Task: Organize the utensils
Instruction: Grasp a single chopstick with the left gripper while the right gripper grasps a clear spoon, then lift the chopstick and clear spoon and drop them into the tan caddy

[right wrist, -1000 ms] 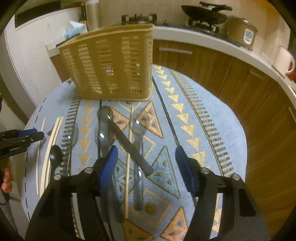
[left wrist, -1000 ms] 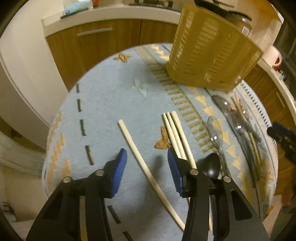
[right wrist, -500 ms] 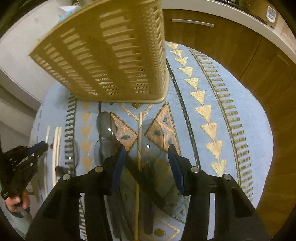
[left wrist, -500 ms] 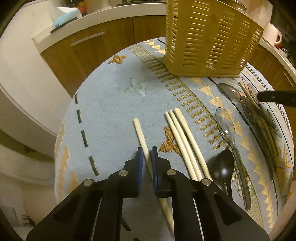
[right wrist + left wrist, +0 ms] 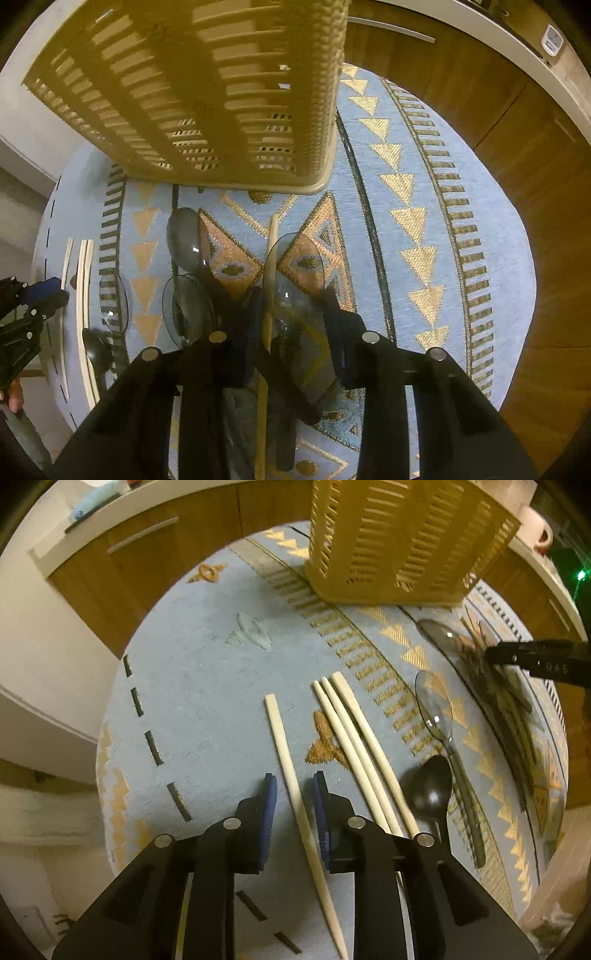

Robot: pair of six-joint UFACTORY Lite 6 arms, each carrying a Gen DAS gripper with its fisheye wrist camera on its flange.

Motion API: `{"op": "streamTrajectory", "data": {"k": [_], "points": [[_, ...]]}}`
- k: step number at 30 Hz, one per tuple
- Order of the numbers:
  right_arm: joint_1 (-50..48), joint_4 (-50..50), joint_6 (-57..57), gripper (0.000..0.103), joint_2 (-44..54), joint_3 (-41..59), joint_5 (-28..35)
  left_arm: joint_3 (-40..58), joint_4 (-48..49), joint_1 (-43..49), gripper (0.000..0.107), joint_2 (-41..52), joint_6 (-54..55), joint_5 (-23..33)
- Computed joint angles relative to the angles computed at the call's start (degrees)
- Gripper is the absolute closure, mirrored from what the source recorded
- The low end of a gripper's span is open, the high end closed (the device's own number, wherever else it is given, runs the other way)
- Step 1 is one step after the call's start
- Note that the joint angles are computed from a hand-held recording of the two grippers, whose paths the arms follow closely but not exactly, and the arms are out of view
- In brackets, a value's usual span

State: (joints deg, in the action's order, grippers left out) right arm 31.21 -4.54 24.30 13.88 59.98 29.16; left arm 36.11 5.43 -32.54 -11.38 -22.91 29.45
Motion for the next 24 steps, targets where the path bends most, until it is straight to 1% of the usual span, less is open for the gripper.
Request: {"op": "streamTrajectory", "data": {"k": [1,3,4,6,8,10,11,13,14,16,17,18,19,20,21,22,24], "points": [[0.32,-0.42,0.64,0.074,0.23,0.17,-0.21,0.74,1.22,-0.73,0.088,0.79,-0.86,0.77],[0.93,-1.91,2.31,0.074,0.32,-0.35,-1.15,2.34,5.21,-2.71,0.092,2.44,-4.87,2.53],[1.34,-3.95,4.28,0.074,-0.03,-0.89,-1.81,2.69,8.69,-4.18,0.099,2.97,-8.75,3.27],[2.28,-7.46,7.69,0.074,-4.33,-4.34,-2.27,2.82,13.46,-6.42,0.103,3.32,-14.1,4.54],[3.22,-11.23,11.27,0.074,-8.46,-7.66,-4.11,1.11,15.39,-7.12,0.103,1.74,-17.44,3.28],[4.44,-15.84,15.73,0.074,-13.97,-11.66,-6.1,-2.54,18.25,-8.19,0.103,-3.32,-22.48,0.0],[4.96,-17.87,17.69,0.074,-16.45,-13.45,-6.76,-3.95,19.77,-8.77,0.104,-5.64,-25.28,-0.49],[6.56,-23.43,23.19,0.074,-22.41,-17.4,-7.71,-7.72,24.89,-11.12,0.104,-13.51,-33.45,-2.47],[8.24,-28.46,28.46,0.074,-26.65,-19.8,-7.59,-8.46,27.01,-12.01,0.104,-16.3,-36.21,-2.22],[10.0,-33.15,33.49,0.074,-33.35,-22.87,-6.64,-10.4,33.05,-14.31,0.104,-23.42,-43.77,-1.18],[11.12,-32.53,33.18,0.074,-37.01,-23.19,-4.52,-10.23,35.81,-15.38,0.104,-25.16,-46.89,-0.85],[11.28,-32.12,32.79,0.074,-39.4,-23.76,-4.03,-9.96,39.36,-16.72,0.104,-27.02,-50.68,-0.48],[11.63,-33.17,33.92,0.074,-41.99,-24.55,-3.93,-9.42,44.27,-18.64,0.104,-28.26,-55.9,0.74],[11.56,-32.41,32.64,0.074,-45.32,-25.37,-2.98,-8.67,49.31,-20.69,0.104,-29.09,-60.79,2.28],[11.95,-33.77,33.69,0.074,-47.02,-25.41,-2.78,-6.88,52.58,-20.69,0.104,-27.84,-63.29,2.1],[12.37,-34.96,34.57,0.074,-48.51,-24.84,-2.3,-5.53,57.05,-22.12,0.104,-27.83,-67.37,3.25],[12.19,-36.96,36.02,0.074,-50.09,-24.06,-3.3,-2.03,63.69,-23.37,0.103,-25.93,-73.02,3.69]]}}
